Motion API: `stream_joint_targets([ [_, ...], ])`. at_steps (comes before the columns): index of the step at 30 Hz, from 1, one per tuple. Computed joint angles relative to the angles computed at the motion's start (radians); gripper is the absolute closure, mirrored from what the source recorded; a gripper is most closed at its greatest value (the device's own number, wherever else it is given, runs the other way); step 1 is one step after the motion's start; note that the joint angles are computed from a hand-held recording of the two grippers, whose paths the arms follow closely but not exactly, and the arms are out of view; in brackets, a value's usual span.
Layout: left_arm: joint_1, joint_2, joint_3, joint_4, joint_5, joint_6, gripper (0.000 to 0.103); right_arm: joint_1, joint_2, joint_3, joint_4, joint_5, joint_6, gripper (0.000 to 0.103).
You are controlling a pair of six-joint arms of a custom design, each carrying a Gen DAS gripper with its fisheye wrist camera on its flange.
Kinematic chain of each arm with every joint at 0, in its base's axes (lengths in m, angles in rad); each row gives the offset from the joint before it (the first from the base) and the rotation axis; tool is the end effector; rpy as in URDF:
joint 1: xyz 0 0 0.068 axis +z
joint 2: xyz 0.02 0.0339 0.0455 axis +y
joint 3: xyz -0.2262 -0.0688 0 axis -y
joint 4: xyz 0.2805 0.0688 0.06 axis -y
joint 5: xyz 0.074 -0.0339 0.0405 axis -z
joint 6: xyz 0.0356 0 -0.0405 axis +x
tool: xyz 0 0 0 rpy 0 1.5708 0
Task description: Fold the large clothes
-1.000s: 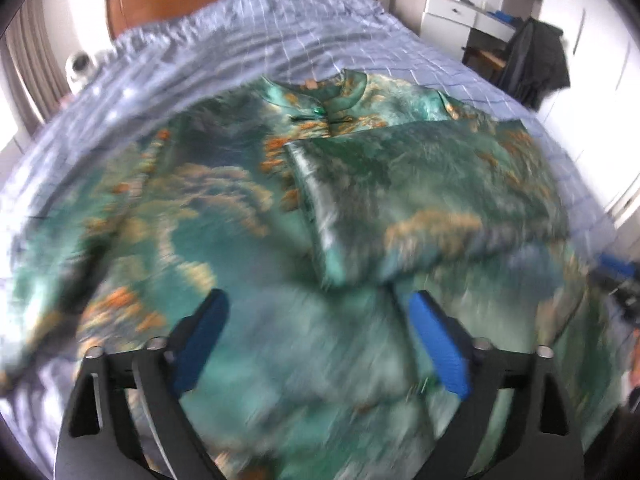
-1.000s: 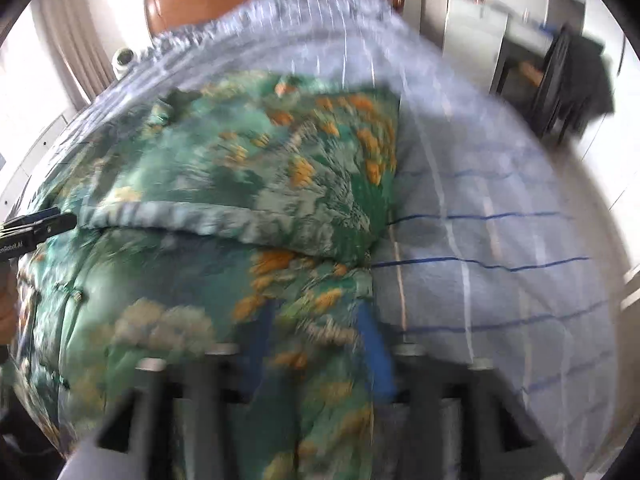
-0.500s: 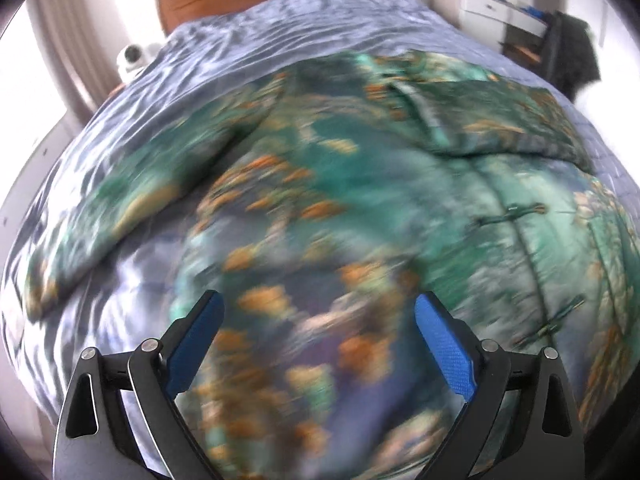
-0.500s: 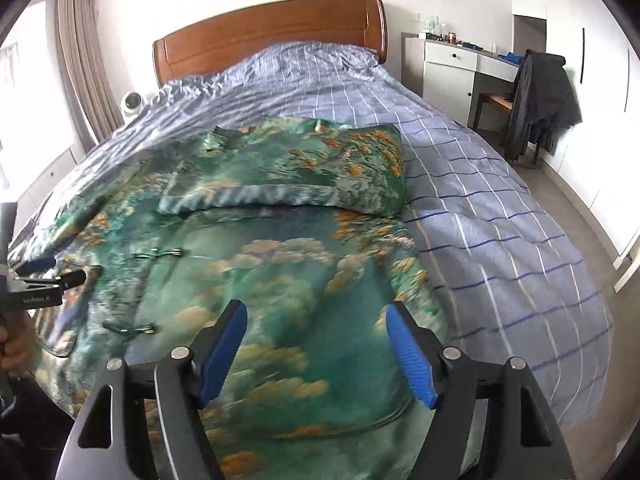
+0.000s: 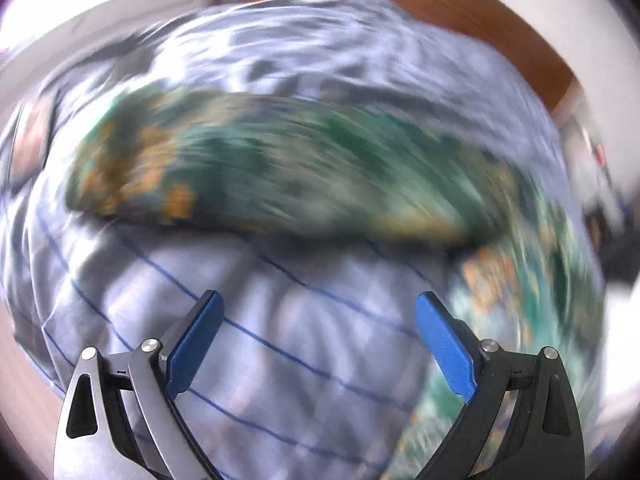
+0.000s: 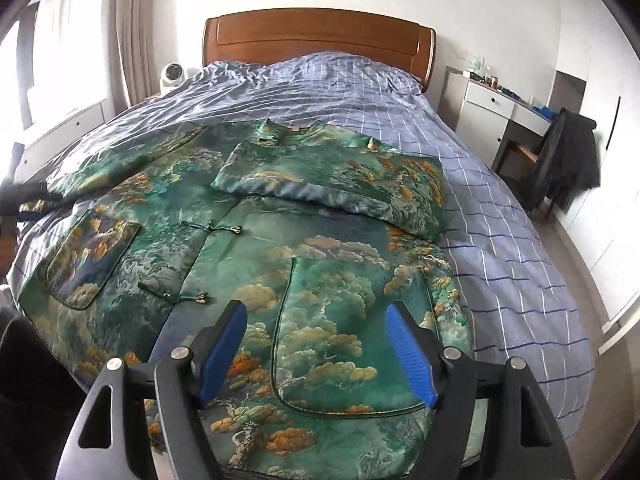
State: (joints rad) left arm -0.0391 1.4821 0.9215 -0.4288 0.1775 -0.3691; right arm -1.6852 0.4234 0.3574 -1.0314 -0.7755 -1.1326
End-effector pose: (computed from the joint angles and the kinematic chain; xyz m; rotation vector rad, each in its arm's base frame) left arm 0.3288 -0.0192 0.1494 -0.3563 2.5580 -0.3815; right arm 0.0084 -0.1449 0.1593 0.4057 2.2539 -0.3925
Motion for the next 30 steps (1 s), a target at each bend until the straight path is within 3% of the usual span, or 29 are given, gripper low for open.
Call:
stream_joint_targets([
  [4, 0.141, 0.150, 0.078, 0.049, 0.073, -0.139, 0.006, -0.007, 0.002, -0.003, -0.006, 0.012, -0.010, 0.029],
  [9, 0.197, 0.286, 0.157, 0.093, 0.043, -0.248, 0.013, -0.020, 0.000, -0.005, -0.023, 0.015, -0.031, 0.029],
  [11, 0.174, 0.265, 0.146, 0.122, -0.038, -0.276, 0.045, -0.024, -0.007, -0.007, -0.034, 0.019, -0.042, 0.029],
  [12, 0.170, 0.266, 0.153, 0.120, -0.065, -0.273, 0.053, -0.022, -0.006, -0.008, -0.039, 0.026, -0.046, 0.029],
  [13, 0.160, 0.263, 0.157, 0.120, -0.099, -0.270, 0.074, -0.021, 0.000, -0.008, -0.040, 0.030, -0.050, 0.029],
  [14, 0.151, 0.259, 0.158, 0.124, -0.118, -0.259, 0.083, -0.018, 0.002, -0.009, -0.043, 0.036, -0.052, 0.029],
  [16, 0.116, 0.231, 0.165, 0.114, -0.187, -0.207, 0.090, -0.011, -0.006, -0.014, -0.048, 0.046, -0.055, 0.029],
  [20, -0.003, 0.107, 0.137, 0.120, -0.376, -0.025, 0.091, 0.006, -0.042, -0.029, -0.060, 0.053, -0.052, 0.029],
  [26, -0.376, -0.091, 0.052, 0.232, -0.667, 0.328, 0.091, 0.039, -0.084, -0.050, -0.074, 0.064, -0.041, 0.029],
  [30, -0.606, -0.084, 0.039, 0.314, -0.756, 0.501, 0.091, -0.005, -0.081, -0.038, -0.104, 0.029, -0.085, 0.029],
])
